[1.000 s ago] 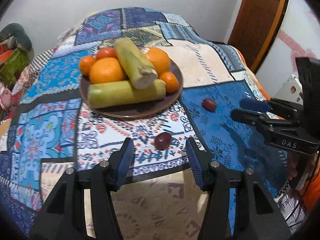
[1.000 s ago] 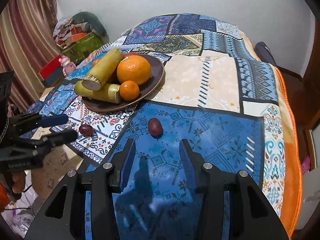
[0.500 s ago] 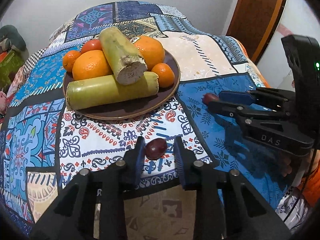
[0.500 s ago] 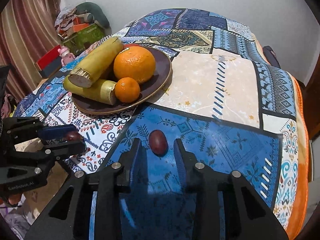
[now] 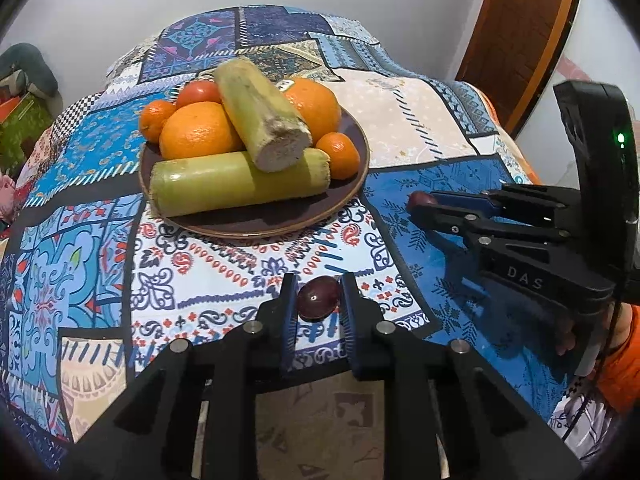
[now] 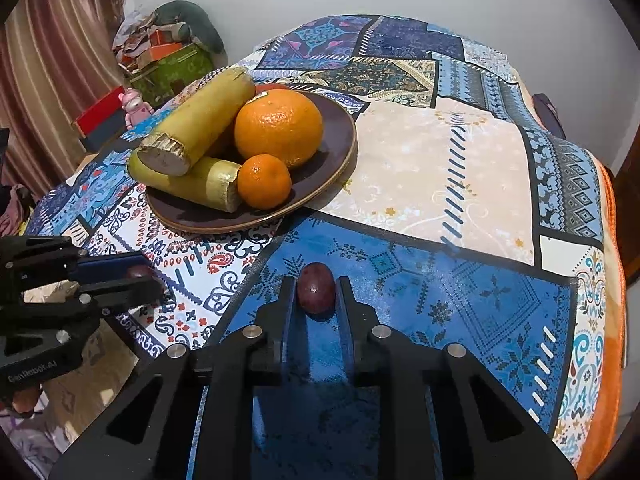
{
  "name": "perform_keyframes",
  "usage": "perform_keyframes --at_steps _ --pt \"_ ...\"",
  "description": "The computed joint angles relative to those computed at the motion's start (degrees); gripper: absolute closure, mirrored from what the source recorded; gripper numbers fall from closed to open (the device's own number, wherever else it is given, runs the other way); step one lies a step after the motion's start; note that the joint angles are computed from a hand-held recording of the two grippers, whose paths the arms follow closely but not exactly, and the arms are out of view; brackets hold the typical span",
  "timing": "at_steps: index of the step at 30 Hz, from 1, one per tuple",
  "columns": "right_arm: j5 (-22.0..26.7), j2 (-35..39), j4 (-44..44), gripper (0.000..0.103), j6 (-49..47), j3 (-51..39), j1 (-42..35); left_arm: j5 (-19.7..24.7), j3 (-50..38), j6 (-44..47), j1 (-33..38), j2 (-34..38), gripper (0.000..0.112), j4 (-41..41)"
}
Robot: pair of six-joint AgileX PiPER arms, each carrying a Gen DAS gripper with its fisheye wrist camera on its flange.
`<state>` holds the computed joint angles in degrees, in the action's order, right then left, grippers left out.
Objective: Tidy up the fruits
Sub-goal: 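Carry both dates over the plate and lower them among the fruit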
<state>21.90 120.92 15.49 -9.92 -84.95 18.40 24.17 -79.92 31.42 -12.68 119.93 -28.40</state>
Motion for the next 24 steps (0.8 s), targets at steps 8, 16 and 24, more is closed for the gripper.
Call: perform_keyframes --at_steps 8,16,24 --pt "-1.2 -2.5 0.5 0.085 -0.6 0.2 -0.1 0.0 0.2 1.1 3.2 -3.0 0.092 -2.0" --pt "-0.5 -1.5 -1.5 0.085 1.5 -3.8 0.2 2.6 -5.0 -1.0 7.2 -3.3 0.091 0.3" --pt "1.5 1.1 -4.5 0.085 3.8 -9.2 0.7 6.6 -14.3 -2.2 8.1 1.2 0.092 1.7"
